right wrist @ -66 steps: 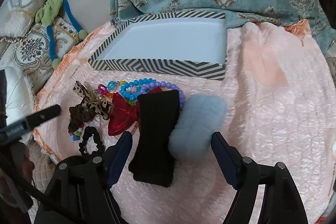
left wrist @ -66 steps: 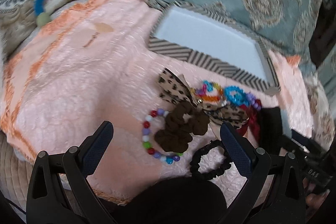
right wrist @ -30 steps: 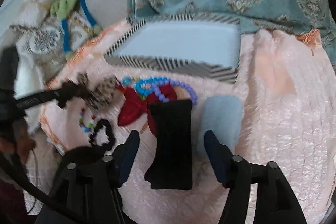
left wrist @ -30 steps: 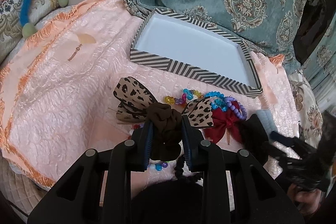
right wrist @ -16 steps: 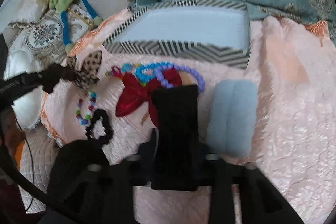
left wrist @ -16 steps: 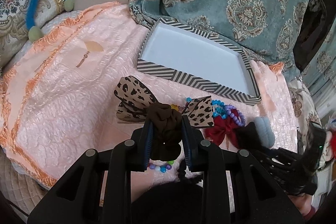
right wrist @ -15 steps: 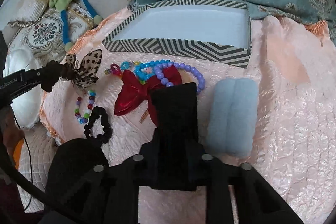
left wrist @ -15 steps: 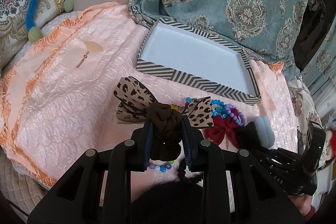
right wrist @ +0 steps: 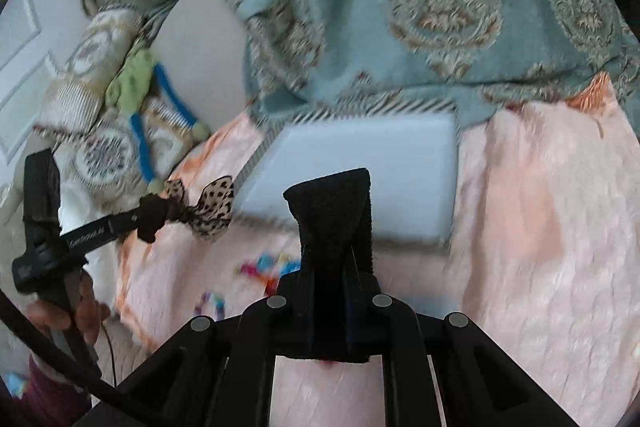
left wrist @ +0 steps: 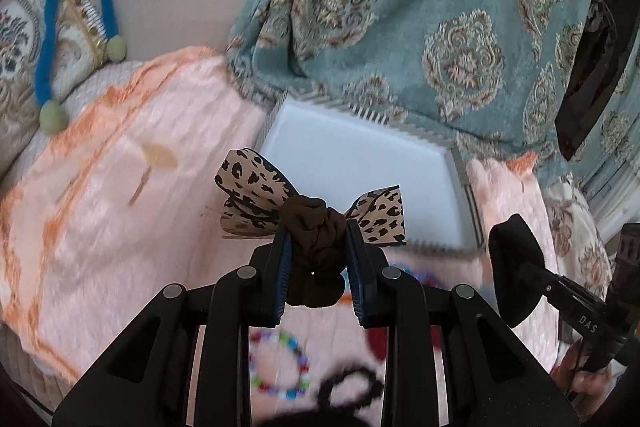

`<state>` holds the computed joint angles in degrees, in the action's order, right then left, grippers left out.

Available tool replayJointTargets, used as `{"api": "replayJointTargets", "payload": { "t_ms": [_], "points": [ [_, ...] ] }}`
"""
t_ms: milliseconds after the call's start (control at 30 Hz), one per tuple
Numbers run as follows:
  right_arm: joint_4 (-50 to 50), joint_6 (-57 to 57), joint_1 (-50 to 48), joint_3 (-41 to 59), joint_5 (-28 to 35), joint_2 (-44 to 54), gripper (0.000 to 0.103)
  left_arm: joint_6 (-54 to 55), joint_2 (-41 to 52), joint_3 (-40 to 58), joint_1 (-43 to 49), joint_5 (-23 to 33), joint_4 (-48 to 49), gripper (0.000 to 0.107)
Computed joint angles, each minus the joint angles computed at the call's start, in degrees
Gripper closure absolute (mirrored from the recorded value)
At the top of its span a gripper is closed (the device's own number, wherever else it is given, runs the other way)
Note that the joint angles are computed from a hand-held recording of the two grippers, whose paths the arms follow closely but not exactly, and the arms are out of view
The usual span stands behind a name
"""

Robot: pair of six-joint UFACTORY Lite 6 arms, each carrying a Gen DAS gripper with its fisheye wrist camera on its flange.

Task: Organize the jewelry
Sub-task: 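Place the bow clip in the tray with the left tool while the right tool places the black box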

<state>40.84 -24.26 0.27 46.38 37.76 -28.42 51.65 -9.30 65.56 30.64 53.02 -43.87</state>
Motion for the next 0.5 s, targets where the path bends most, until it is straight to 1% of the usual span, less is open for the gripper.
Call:
{"api": "replayJointTargets", "payload": {
  "t_ms": [133,167,267,400,500],
  "points": [
    [3.2,-2.9,-1.3,7.3,-2.9,12.9,0.093,-6.5,10.3,8.4,-7.2,-5.7,1.7,0.082],
    [3.0,-2.9,-0.9,9.2,-4.1,16.8,0.093,-7.7,13.0,10.4,-8.6,-6.8,2.1,0.082],
    [2.8,-3.1,-0.3,12.3,-7.3,24.4,0.093,-11.3,20.0,15.0,-12.0,-10.3,4.2,0.082],
    [2.4,-3.8,-0.3,15.0,-10.1,31.4,0.093,-18.0,29.0,20.5,-16.6,-16.1,11.3,0.083],
    [-0.7,-1.9,0.6,16.4,-11.5,35.7,0.093,-21.2,33.0,21.6,-18.2,-19.0,15.4,0.082]
  ]
}}
